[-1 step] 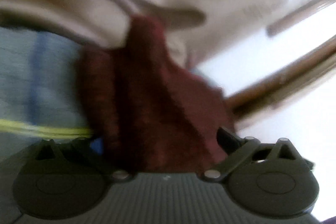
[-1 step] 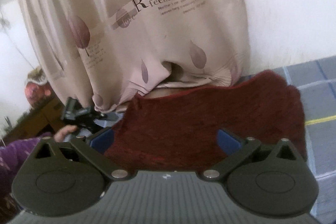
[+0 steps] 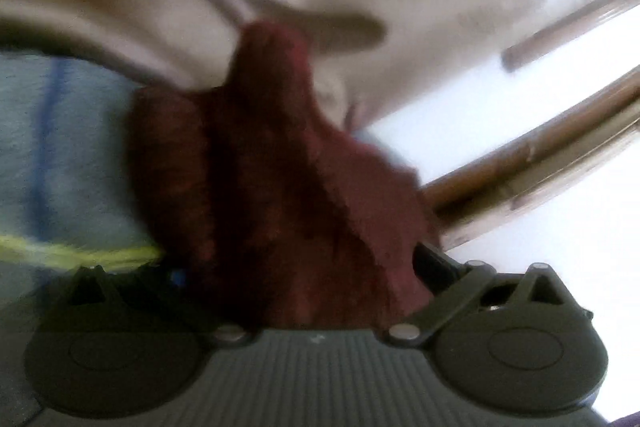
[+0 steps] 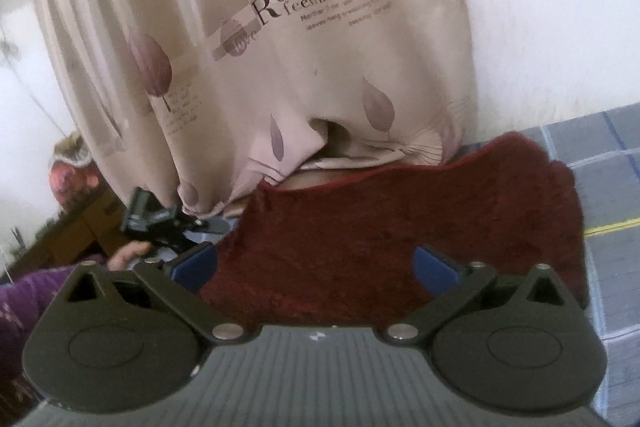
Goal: Fold small clothes
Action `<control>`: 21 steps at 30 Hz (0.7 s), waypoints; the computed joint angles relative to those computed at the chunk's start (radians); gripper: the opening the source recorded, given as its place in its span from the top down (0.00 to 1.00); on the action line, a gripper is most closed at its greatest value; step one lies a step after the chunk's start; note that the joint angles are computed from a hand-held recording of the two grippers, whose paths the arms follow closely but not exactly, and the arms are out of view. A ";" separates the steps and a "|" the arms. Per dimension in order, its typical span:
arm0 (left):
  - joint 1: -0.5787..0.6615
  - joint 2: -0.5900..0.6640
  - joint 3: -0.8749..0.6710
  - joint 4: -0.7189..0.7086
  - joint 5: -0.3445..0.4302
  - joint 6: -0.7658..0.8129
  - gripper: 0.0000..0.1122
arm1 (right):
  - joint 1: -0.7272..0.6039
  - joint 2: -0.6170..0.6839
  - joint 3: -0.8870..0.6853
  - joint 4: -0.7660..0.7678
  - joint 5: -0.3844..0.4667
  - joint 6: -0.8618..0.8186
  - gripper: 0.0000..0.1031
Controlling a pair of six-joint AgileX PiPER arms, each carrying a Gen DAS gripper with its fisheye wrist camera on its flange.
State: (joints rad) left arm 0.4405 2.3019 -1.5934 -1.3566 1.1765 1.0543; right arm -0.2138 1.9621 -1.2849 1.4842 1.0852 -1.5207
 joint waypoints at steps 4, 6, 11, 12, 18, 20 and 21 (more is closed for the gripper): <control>-0.043 -0.065 0.132 -0.087 -0.104 0.141 0.22 | 0.010 0.027 -0.015 0.031 0.003 0.047 0.00; -0.044 -0.099 0.186 -0.090 -0.160 0.143 0.66 | 0.012 0.034 -0.010 0.040 0.002 0.050 0.00; -0.068 -0.203 0.293 -0.098 -0.275 0.153 0.68 | 0.042 0.063 -0.083 0.017 -0.015 0.064 0.00; -0.083 -0.223 0.290 -0.060 -0.310 0.097 0.68 | 0.051 0.075 -0.109 0.027 -0.007 0.057 0.00; -0.115 -0.290 0.264 0.080 -0.379 -0.023 0.60 | 0.173 0.191 -0.368 -0.020 -0.119 0.167 0.12; -0.127 -0.279 0.228 0.122 -0.370 -0.059 0.60 | 0.243 0.217 -0.461 -0.150 -0.256 0.211 0.40; -0.128 -0.279 0.220 0.148 -0.374 -0.088 0.60 | 0.264 0.249 -0.522 -0.210 -0.273 0.250 0.63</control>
